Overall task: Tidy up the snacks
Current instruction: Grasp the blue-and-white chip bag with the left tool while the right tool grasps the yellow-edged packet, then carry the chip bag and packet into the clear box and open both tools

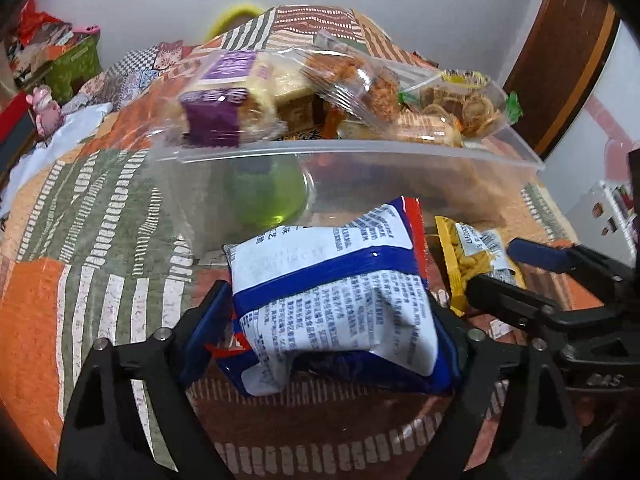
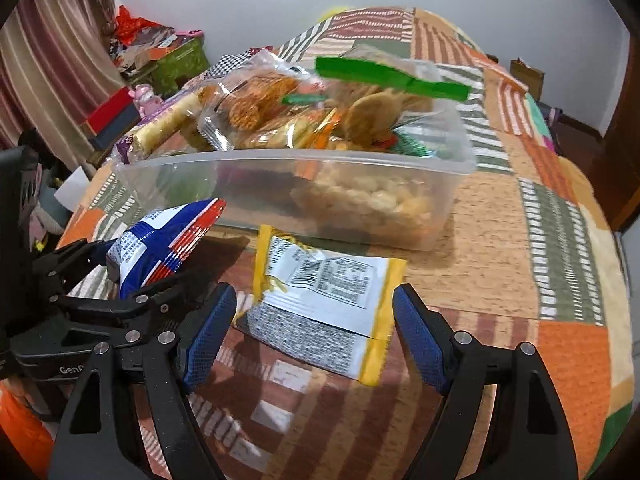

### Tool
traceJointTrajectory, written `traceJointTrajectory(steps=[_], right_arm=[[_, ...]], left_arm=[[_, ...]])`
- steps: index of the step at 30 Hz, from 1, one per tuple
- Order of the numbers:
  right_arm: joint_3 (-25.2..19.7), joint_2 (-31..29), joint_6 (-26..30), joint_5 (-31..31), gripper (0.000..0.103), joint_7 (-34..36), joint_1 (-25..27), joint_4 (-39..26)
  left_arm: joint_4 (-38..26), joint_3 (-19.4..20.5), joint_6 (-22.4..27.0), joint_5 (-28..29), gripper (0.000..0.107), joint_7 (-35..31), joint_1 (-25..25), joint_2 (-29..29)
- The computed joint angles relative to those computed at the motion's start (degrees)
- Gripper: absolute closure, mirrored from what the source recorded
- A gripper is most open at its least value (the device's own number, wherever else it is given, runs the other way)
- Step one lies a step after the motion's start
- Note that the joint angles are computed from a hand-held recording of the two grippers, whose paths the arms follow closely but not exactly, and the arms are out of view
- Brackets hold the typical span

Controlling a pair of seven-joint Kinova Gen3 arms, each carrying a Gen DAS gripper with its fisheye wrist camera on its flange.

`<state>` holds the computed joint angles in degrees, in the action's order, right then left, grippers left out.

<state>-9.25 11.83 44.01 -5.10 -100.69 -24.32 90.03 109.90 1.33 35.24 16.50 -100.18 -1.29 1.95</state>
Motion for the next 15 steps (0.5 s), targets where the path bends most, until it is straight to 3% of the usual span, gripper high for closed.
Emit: traceJointTrajectory(steps=[10,15], right_arm=[[0.8,1.9,1.7,5.7,0.02,-4.2,-3.1,-1.8],[0.6,0.8,-0.7,6.7,0.045,-4.9,-3.1,0.0]], left_arm=[[2.0,-1.4,0.6,3.5,0.032,-4.5,-1.0,-3.1],[2.8,-1.8,0.9,4.7,0.032,-5.9,-0.4,-5.2]])
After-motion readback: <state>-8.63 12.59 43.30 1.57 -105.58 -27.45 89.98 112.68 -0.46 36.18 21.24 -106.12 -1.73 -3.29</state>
